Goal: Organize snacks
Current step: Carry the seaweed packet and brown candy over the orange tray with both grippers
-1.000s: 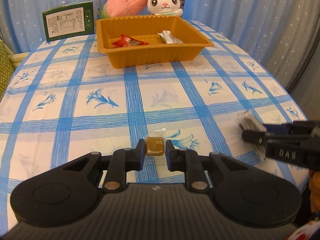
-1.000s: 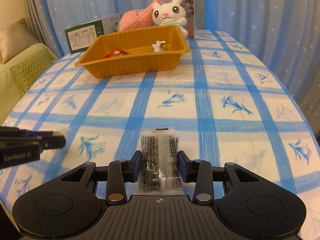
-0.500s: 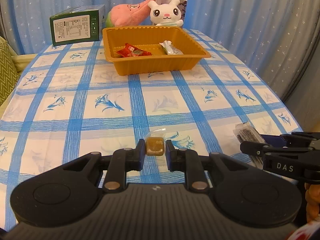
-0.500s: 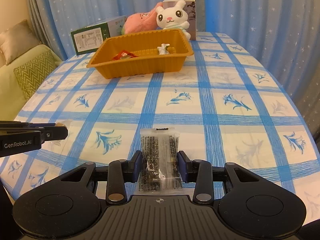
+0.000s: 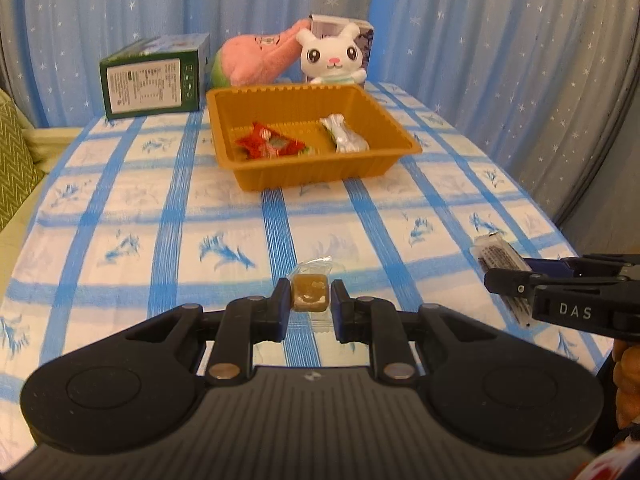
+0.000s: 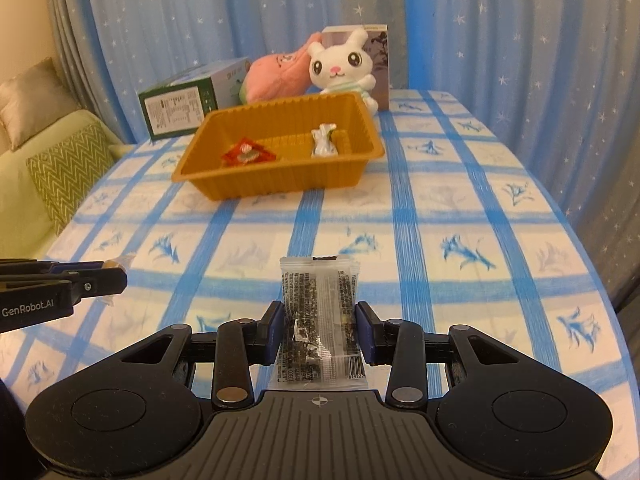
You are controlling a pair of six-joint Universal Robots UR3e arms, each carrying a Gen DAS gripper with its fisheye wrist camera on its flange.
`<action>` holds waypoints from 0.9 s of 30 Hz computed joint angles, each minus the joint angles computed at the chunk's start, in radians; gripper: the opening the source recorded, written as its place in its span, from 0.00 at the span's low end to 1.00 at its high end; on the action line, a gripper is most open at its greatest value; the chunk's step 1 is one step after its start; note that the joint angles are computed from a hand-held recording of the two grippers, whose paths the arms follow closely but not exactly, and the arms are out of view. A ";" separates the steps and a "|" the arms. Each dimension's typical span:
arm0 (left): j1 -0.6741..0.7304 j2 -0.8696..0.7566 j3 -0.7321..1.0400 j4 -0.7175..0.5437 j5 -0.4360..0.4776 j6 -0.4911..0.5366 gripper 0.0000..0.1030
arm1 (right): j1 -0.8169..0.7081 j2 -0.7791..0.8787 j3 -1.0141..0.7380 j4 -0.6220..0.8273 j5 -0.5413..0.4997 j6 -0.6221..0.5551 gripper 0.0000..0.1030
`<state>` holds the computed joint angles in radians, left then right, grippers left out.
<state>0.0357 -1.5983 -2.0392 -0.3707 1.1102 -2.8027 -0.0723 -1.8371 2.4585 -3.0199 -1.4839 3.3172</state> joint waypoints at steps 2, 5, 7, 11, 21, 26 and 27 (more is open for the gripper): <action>-0.004 -0.023 0.047 -0.012 -0.002 0.003 0.18 | -0.015 0.013 -0.035 0.012 0.012 -0.013 0.37; -0.009 -0.066 0.129 -0.031 -0.005 0.002 0.18 | -0.046 0.032 -0.096 0.039 0.040 -0.030 0.37; -0.013 -0.103 0.192 -0.041 -0.005 -0.004 0.18 | -0.059 0.054 -0.143 0.052 0.049 -0.036 0.37; -0.022 -0.173 0.318 -0.075 -0.008 -0.015 0.18 | -0.077 0.114 -0.249 0.079 0.064 -0.042 0.37; -0.054 -0.358 0.602 -0.133 0.001 -0.045 0.18 | -0.086 0.300 -0.497 0.084 0.086 -0.028 0.37; -0.064 -0.467 0.743 -0.128 0.000 -0.071 0.18 | -0.084 0.413 -0.605 0.039 0.090 -0.022 0.37; -0.066 -0.488 0.768 -0.127 0.000 -0.080 0.18 | -0.082 0.438 -0.626 0.027 0.087 -0.017 0.37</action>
